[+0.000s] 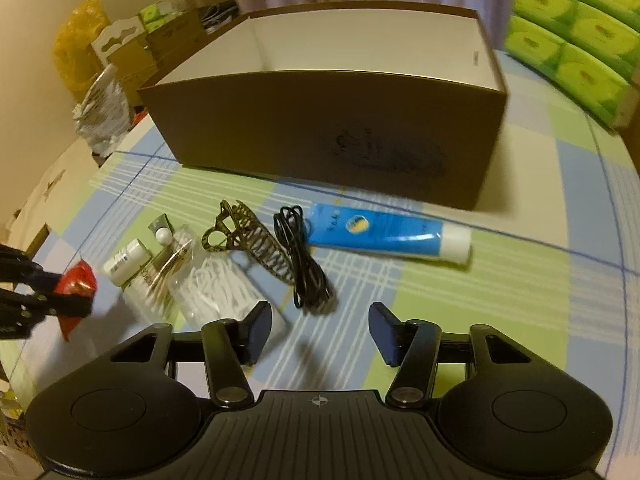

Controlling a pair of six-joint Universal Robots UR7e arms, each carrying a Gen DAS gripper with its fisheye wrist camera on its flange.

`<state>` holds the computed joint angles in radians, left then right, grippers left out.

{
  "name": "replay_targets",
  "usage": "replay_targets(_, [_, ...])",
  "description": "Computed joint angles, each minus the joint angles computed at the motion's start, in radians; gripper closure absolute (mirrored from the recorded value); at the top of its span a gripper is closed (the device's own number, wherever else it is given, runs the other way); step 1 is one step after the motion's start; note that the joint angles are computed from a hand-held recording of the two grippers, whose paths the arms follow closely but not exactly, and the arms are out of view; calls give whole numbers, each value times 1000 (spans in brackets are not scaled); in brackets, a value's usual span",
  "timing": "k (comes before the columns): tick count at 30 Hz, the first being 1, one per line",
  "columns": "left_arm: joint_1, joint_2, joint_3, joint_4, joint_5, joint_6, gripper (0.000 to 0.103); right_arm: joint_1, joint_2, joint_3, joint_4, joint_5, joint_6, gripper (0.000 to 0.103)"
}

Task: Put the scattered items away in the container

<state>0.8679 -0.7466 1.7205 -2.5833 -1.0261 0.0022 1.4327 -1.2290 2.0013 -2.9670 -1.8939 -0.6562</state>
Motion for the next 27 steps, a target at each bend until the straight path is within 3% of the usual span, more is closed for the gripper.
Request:
replay_targets(8, [9, 2, -22, 3, 5, -28, 82, -5, 76, -68, 21, -13, -60, 65])
replay_targets(13, [9, 3, -25, 5, 4, -29, 82, -20, 68, -64, 36, 14, -82, 85])
replay_targets(27, [-1, -2, -4, -7, -15, -20, 82, -58, -146, 116, 79, -48, 40, 85])
